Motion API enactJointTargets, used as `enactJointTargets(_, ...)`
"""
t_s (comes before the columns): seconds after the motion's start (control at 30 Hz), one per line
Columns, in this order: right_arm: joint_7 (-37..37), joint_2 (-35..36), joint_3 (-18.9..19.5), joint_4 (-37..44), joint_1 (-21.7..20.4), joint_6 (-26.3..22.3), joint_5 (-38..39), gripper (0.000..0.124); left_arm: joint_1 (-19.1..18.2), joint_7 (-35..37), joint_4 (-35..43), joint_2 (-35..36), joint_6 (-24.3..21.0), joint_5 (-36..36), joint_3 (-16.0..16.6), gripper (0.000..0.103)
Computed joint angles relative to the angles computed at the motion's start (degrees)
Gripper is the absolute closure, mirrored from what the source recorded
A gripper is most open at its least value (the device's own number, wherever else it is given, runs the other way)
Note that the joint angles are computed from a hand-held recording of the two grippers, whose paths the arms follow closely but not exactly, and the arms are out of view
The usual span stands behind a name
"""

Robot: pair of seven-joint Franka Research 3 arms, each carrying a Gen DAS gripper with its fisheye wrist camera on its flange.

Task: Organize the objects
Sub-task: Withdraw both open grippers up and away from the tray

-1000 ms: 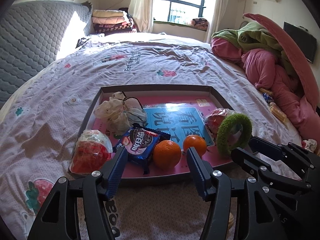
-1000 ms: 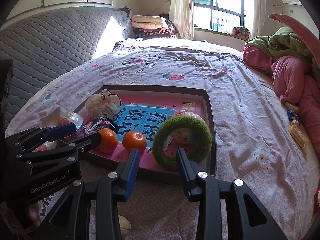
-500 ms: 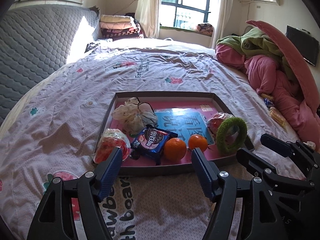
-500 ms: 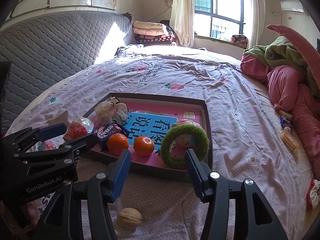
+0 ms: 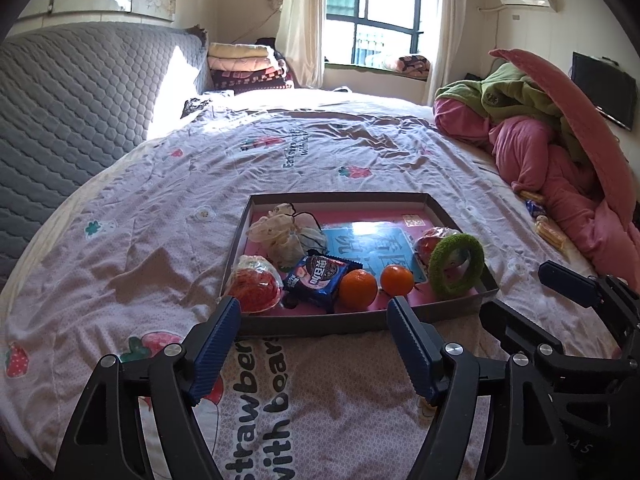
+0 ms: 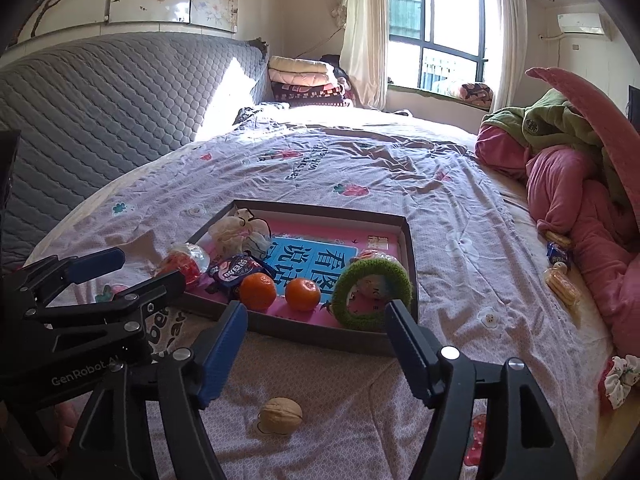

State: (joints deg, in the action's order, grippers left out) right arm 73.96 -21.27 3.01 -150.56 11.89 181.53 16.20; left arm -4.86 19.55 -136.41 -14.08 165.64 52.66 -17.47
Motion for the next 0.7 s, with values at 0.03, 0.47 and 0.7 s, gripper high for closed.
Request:
enactJointTargets(0.03, 0.57, -0.45, 1.19, -0.46, -1.14, 0.10, -0.36, 0.049, 0.10, -0.49, -0.43, -0.48, 0.01, 0.33, -0.12, 0.026)
enactJointTargets(0.47, 2.72, -4.39, 1.75, -5.65, -0.77, 1.93, -0.30, 0.047, 0.90, -2.45, -5.44, -4.94, -0.33, -0.48, -1.91, 0.025)
enactJointTargets(0.7, 5.09, -5.94, 3.04, -9.30, -1.68, 3.17, 0.19, 0.046, 1.79, -4.32, -8.15, -6.37, 0.27, 0.50, -2.83, 0.025)
